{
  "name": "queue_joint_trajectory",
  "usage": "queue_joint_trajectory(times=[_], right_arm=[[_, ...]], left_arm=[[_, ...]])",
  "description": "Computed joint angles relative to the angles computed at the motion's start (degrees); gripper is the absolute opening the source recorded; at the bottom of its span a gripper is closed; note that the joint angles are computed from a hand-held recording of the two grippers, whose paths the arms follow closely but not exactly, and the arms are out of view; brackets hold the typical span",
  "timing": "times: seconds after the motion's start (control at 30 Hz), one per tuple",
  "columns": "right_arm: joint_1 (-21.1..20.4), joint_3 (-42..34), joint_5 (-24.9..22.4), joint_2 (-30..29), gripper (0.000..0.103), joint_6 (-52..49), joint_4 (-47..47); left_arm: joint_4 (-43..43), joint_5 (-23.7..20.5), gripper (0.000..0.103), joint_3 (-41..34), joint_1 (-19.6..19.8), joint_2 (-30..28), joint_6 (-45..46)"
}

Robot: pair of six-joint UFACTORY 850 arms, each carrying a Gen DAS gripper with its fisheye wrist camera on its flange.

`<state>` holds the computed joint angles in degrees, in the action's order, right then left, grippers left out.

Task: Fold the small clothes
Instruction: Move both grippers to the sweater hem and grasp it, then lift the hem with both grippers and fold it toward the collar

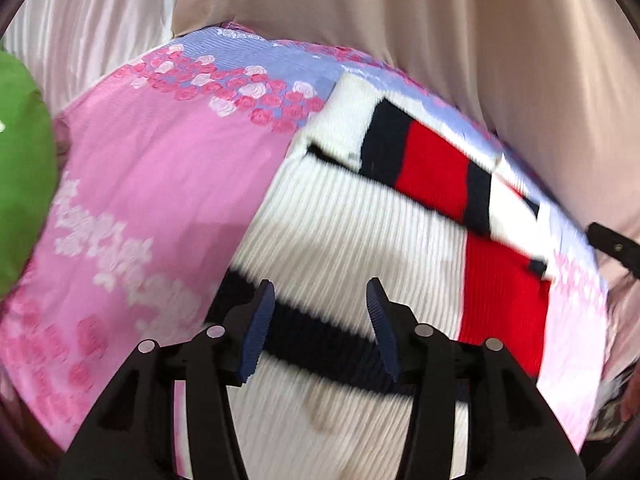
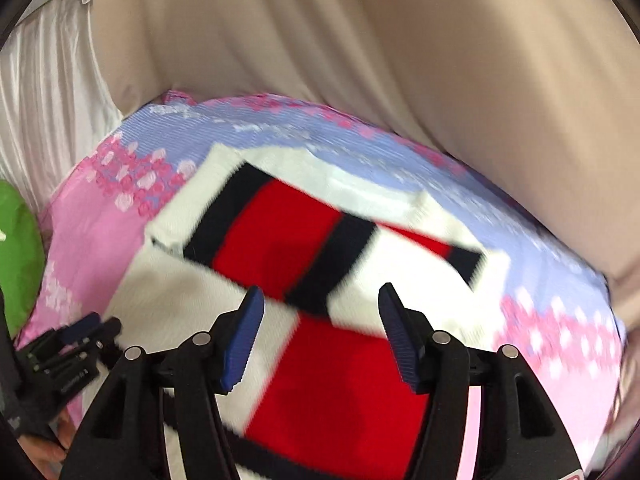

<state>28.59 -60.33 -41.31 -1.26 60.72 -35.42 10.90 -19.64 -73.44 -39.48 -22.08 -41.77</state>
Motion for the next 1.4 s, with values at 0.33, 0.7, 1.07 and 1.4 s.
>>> queue_joint_trajectory(times=[0.33,0.7,1.07,1.4], right_arm=[[9.35,12.78,-7.49,12.80,0.062,15.31,1.32],[13.89,29.54,-4.38,22.36,0.068,20.43,21.31],[14.74,36.57,6.04,25.08,0.070,19.33,32.41],[17.83,37.05,8.69,24.99,0.013,23.01,28.29]], left_arm=[[-8.61,-2.61,0.047,11.03,0.07,6.73,9.48],[-39.53,-4.77,0.057,19.56,4.29,10.61,34.25],[-40.14,-3.04,0.062,22.57,6.07,13.39,29.10],[-57.03,-5.72,0.011,22.30,5.97,12.03,49.55]])
